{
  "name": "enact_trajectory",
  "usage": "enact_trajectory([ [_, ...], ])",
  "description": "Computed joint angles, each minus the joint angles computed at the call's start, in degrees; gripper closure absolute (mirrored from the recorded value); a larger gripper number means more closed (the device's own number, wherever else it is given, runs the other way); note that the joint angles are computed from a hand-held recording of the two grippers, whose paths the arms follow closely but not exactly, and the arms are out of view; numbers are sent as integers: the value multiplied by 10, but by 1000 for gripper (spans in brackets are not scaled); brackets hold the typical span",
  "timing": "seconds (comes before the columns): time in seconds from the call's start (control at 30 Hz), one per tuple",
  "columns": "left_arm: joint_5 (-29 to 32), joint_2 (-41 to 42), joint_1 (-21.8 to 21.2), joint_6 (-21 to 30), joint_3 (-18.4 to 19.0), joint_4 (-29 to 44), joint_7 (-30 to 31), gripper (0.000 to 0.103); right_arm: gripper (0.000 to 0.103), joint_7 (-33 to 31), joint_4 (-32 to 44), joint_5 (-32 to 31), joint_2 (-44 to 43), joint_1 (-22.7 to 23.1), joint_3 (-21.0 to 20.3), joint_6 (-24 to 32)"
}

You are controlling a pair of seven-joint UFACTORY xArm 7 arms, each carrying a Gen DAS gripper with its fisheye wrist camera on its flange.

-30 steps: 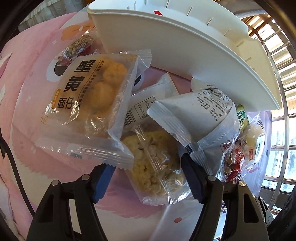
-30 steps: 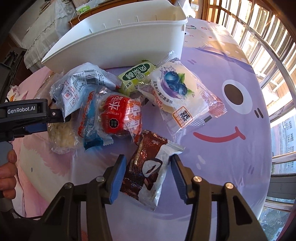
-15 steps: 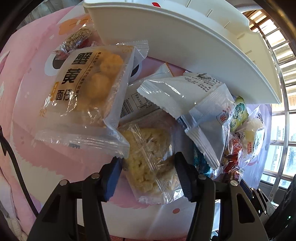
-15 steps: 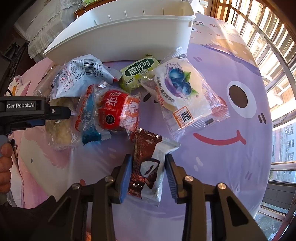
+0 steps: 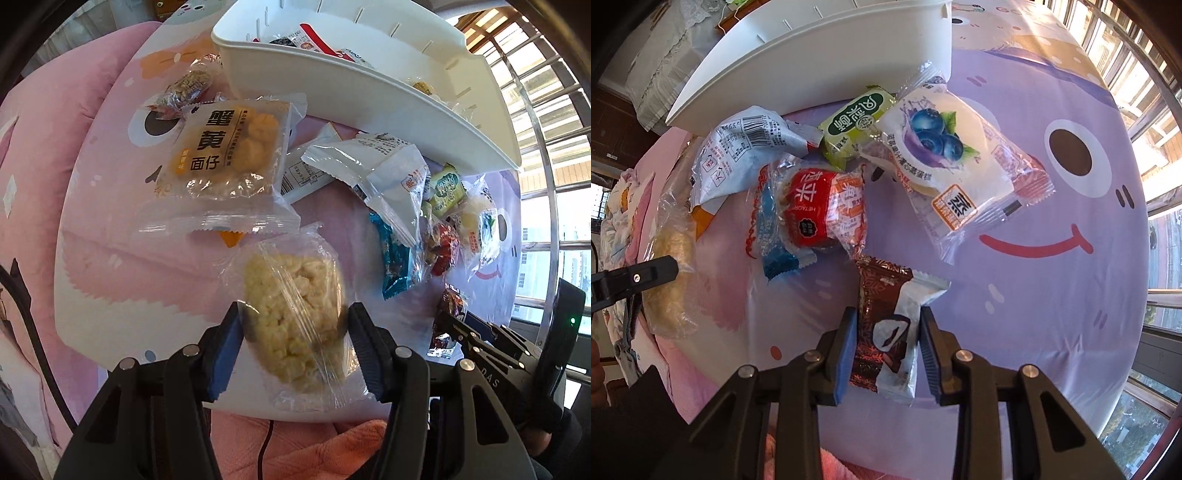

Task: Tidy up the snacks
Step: 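Lift both held packs and carry them toward the white basket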

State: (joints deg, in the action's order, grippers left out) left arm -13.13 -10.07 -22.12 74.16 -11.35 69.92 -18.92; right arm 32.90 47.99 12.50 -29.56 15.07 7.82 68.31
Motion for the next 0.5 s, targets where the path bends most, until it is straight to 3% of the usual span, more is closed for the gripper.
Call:
enact_trajectory([
  [0.23, -1, -35, 5, 33, 11, 19, 52, 48, 71, -12, 17, 7, -8, -6, -11, 38],
  [0.5, 4, -16, 30, 100, 27, 118, 117, 48, 71, -6, 90, -18, -8, -19, -4, 80],
])
